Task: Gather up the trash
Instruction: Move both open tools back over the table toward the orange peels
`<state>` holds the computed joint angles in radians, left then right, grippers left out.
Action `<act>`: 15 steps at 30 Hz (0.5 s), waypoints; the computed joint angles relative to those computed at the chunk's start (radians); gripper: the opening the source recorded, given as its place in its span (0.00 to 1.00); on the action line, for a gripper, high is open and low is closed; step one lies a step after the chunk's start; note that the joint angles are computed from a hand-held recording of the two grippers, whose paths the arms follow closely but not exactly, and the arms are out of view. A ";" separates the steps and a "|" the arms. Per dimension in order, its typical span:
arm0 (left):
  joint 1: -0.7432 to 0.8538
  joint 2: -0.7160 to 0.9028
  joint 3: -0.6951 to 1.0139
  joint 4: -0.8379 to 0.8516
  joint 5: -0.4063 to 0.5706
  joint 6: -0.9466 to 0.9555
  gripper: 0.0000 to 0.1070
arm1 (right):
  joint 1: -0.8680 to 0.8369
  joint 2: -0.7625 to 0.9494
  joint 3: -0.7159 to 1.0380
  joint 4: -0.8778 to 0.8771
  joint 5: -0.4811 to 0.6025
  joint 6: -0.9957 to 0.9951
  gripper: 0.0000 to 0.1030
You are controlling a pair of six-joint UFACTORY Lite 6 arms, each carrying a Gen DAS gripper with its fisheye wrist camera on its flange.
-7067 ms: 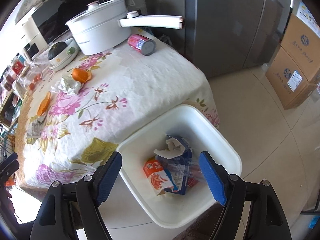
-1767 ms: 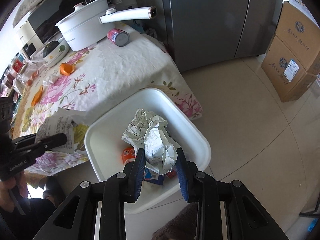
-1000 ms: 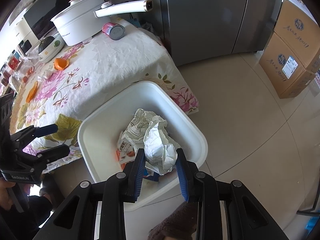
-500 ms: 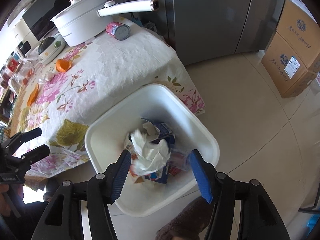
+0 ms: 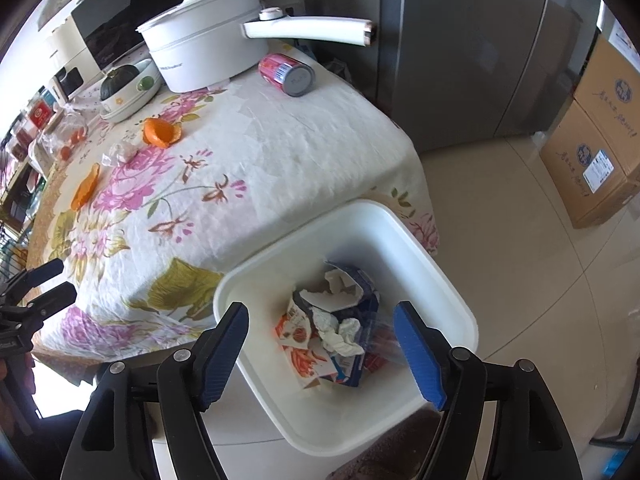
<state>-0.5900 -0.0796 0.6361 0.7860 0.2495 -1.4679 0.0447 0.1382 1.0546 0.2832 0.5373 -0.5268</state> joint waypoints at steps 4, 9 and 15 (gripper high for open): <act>0.023 -0.078 -0.049 0.126 0.122 -0.131 0.93 | 0.083 0.004 0.020 -0.034 -0.024 0.078 0.79; 0.081 -0.147 -0.098 0.206 0.227 -0.187 0.94 | 0.205 0.040 0.066 -0.110 -0.069 0.210 0.82; 0.238 -0.161 -0.149 0.255 0.189 -0.171 0.93 | 0.329 0.144 0.165 -0.201 -0.128 0.361 0.83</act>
<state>-0.3516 -0.2411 0.4867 1.0410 0.4382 -1.6386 0.3741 0.2826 1.2194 0.0826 0.4093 -0.1655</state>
